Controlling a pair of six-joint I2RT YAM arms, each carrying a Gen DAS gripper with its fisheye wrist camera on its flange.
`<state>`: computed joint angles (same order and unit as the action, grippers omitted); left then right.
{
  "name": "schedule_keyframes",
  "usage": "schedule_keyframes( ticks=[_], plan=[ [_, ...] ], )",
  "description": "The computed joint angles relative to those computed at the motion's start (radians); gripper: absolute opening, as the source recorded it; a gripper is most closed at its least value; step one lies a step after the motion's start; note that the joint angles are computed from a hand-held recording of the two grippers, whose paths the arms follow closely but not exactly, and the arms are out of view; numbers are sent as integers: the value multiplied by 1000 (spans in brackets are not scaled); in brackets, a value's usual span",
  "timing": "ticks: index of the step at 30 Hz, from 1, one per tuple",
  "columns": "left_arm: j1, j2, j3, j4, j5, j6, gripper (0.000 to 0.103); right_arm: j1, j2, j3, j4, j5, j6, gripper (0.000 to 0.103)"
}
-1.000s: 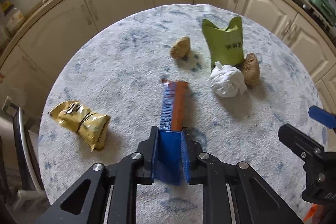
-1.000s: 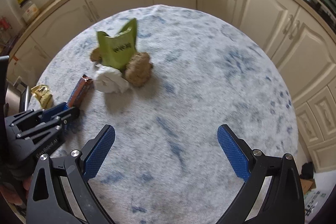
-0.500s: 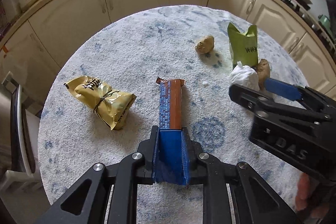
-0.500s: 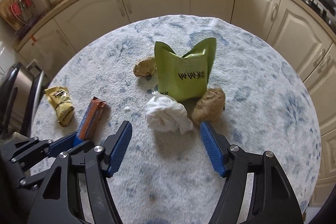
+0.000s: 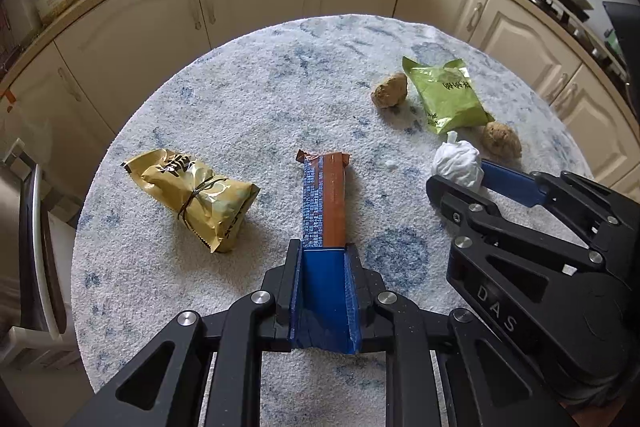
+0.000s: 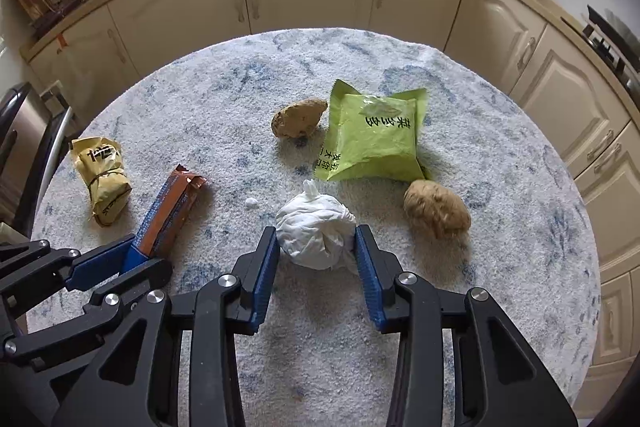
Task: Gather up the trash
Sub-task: 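Grasp the white tissue ball with the right tool and lift it, then carry the snack bar wrapper and tissue ball over the blue bucket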
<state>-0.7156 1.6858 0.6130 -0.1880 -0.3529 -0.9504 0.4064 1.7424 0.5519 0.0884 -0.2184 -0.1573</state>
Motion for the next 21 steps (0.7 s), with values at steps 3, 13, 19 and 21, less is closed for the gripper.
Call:
schedule_keyframes(
  ticks=[3, 13, 19, 21],
  plan=[
    [-23, 1, 18, -37, -12, -24, 15, -17, -31, -20, -20, -19, -8, 38],
    [-169, -87, 44, -173, -66, -134, 15, -131, -253, -123, -129, -82, -60, 38],
    [-319, -138, 106, -337, -137, -263, 15, -255, -462, -198, -264, -135, -137, 38],
    [-368, -142, 136, -386, -158, -299, 15, -325, -527, -214, -326, -165, -180, 38]
  ],
)
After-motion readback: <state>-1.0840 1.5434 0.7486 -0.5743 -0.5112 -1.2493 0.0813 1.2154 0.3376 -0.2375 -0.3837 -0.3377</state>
